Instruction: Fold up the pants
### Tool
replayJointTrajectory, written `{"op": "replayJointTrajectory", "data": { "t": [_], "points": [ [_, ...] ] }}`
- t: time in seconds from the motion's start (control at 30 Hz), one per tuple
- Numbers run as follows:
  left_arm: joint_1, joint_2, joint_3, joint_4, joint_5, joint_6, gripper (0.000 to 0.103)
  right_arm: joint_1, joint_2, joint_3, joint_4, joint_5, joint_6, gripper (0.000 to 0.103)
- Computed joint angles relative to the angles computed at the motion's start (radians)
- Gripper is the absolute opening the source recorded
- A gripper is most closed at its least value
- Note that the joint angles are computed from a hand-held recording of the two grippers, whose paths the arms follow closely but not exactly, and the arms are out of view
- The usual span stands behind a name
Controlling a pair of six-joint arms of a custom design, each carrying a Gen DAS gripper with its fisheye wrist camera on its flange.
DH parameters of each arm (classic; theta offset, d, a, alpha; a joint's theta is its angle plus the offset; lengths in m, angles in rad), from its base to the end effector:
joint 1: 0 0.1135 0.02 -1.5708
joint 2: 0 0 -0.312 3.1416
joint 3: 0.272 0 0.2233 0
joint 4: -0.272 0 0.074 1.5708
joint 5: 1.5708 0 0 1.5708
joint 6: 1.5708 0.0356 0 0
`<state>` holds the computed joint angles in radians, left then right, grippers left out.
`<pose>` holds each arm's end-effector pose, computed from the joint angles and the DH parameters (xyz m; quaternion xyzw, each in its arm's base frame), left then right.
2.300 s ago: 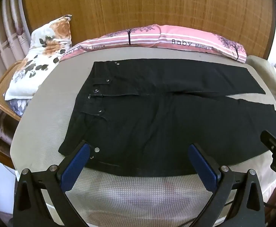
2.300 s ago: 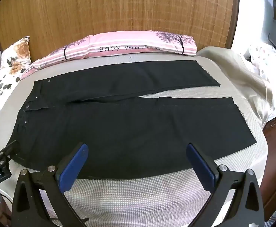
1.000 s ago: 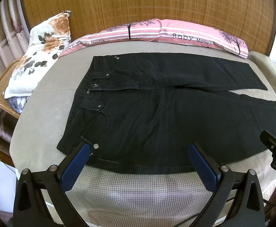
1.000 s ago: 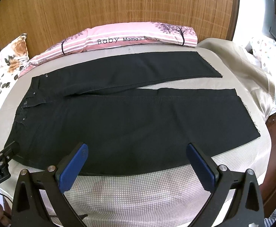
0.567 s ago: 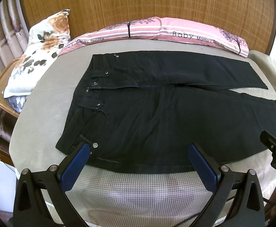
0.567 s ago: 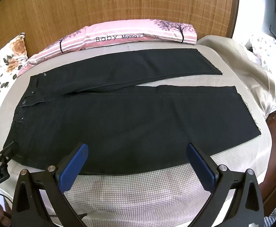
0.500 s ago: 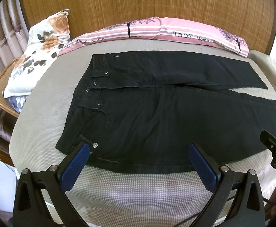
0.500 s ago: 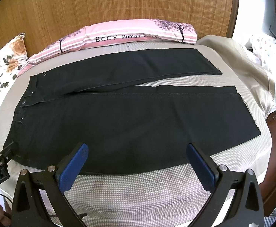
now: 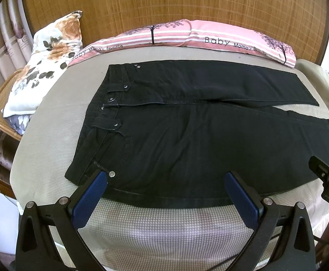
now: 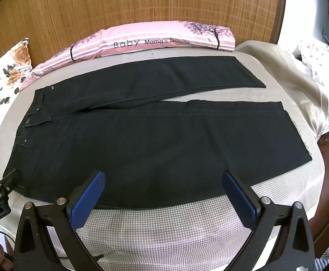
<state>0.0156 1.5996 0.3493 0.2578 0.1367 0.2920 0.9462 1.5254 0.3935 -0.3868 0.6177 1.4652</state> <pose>0.2135 -0.0015 0.1486 0.1510 0.9444 -0.0211 0.2911 0.1085 0.1152 0.1531 0.2520 0.9184 -0.0853 0.2927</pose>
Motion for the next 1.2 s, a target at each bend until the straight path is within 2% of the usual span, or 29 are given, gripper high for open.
{"op": "replayJointTrajectory", "data": {
  "t": [0.5,0.7,0.87,1.0,1.1,1.2],
  "points": [
    [-0.011,0.018,0.011,0.0,-0.001,-0.014,0.103,-0.049,-0.003,-0.018,0.056,-0.015,-0.065,0.103],
    [0.033,0.085,0.115,-0.053,0.047,-0.025,0.103,-0.138,-0.085,-0.094,0.23,-0.053,-0.213,0.103],
    [0.118,0.181,0.301,-0.141,0.104,-0.038,0.103,-0.272,-0.141,-0.151,0.433,-0.136,-0.415,0.103],
    [0.179,0.315,0.531,-0.24,0.154,-0.049,0.101,-0.416,-0.13,-0.166,0.588,-0.248,-0.579,0.103],
    [0.205,0.423,0.717,-0.336,0.194,-0.041,0.091,-0.5,-0.091,-0.14,0.634,-0.299,-0.651,0.103],
    [0.228,0.56,0.965,-0.512,0.28,-0.038,0.075,-0.57,-0.021,-0.091,0.662,-0.334,-0.705,0.103]
  ]
}}
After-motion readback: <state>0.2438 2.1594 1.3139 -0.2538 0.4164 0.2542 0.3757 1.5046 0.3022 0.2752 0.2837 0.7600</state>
